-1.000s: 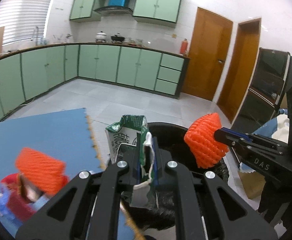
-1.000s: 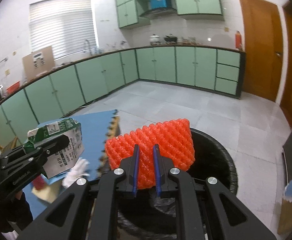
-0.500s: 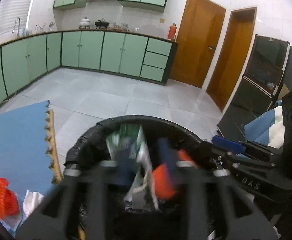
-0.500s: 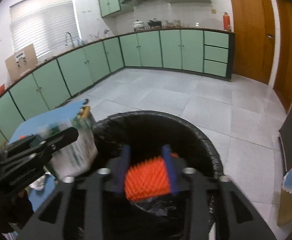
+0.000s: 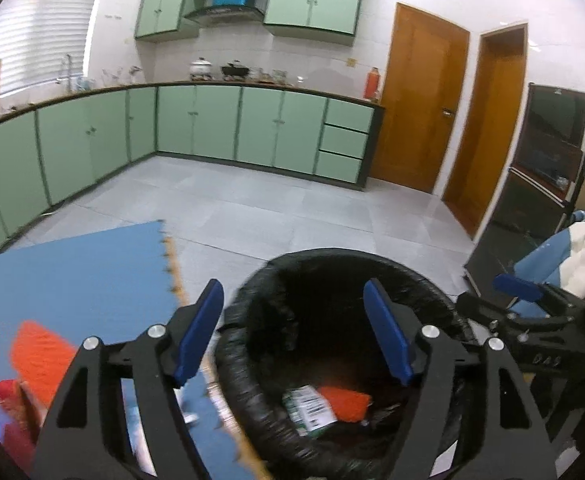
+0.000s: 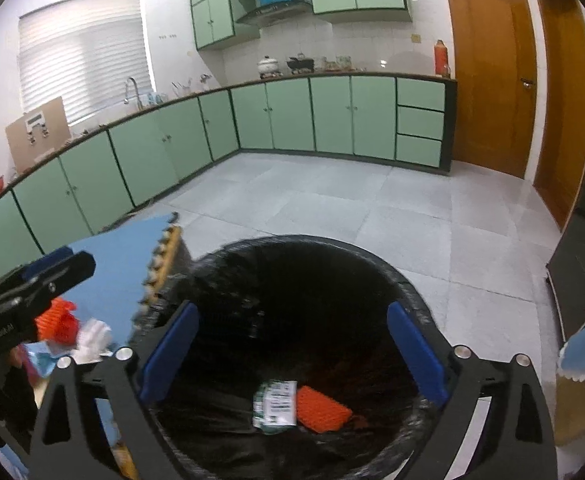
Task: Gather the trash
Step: 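Carry both items over the black bin and open both tools to drop them, then return both tools to the pile and grasp the white tissue with the right tool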
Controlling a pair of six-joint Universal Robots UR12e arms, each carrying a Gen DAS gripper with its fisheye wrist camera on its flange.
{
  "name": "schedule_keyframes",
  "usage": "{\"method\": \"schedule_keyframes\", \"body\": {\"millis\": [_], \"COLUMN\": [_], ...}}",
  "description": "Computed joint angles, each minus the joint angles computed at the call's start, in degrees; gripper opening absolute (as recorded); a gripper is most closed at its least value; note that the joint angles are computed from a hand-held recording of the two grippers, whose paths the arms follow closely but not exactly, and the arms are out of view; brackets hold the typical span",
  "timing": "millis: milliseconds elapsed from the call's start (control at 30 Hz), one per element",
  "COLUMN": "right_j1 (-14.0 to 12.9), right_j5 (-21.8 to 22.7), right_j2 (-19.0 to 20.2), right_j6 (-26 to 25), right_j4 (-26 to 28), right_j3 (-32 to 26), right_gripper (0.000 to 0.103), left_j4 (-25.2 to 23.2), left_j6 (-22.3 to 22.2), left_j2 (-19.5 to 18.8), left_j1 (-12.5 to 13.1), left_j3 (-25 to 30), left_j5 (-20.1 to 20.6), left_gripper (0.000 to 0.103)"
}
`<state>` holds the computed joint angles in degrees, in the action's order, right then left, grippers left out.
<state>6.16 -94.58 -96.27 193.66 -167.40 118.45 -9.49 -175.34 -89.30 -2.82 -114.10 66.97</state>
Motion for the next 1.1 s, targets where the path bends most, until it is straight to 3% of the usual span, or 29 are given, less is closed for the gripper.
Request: {"method": "schedule_keyframes", "body": {"millis": [267,467,733,800,933,1100], "right_j1": [6.02,10.67,16.00,16.82,18.77,18.69], "right_j5": [-0.52,-0.02,0.62,1.13,0.70,0.61], "right_j2": [1.44,3.73,7.07,7.58,8.99,9.70], "right_j6": [1.96,1.97,1.27,0.07,-2.04,-2.21], "right_j4": [-1.69,-2.82,-4.26,-4.03,-2.86,-0.75], "right_j3": [-2.25,-3.93,-5.80,-6.18,-7.11,-7.16], "right_gripper": [0.097,0.097,0.096,0.091,0.085,0.075], "left_j4": [-0.59,-0.48,-2.60,-3.22,-5.39,-6.57], "left_j6": [0.14,1.44,2.91,3.11,4.48,5.02], "left_j2": [7.44,12.91,16.61,17.34,17.74,17.23], "left_j1": [6.38,12.56,19.31,20.82,22.42,23.01], "left_j3": [-5.35,-10.04,-13.71,-14.65,-15.42,-16.10], "left_j5": [3.12,7.31,9.27,8.92,7.84,6.64], "left_gripper": [0.075,0.075,0.075,0.075,0.074,0.072]}}
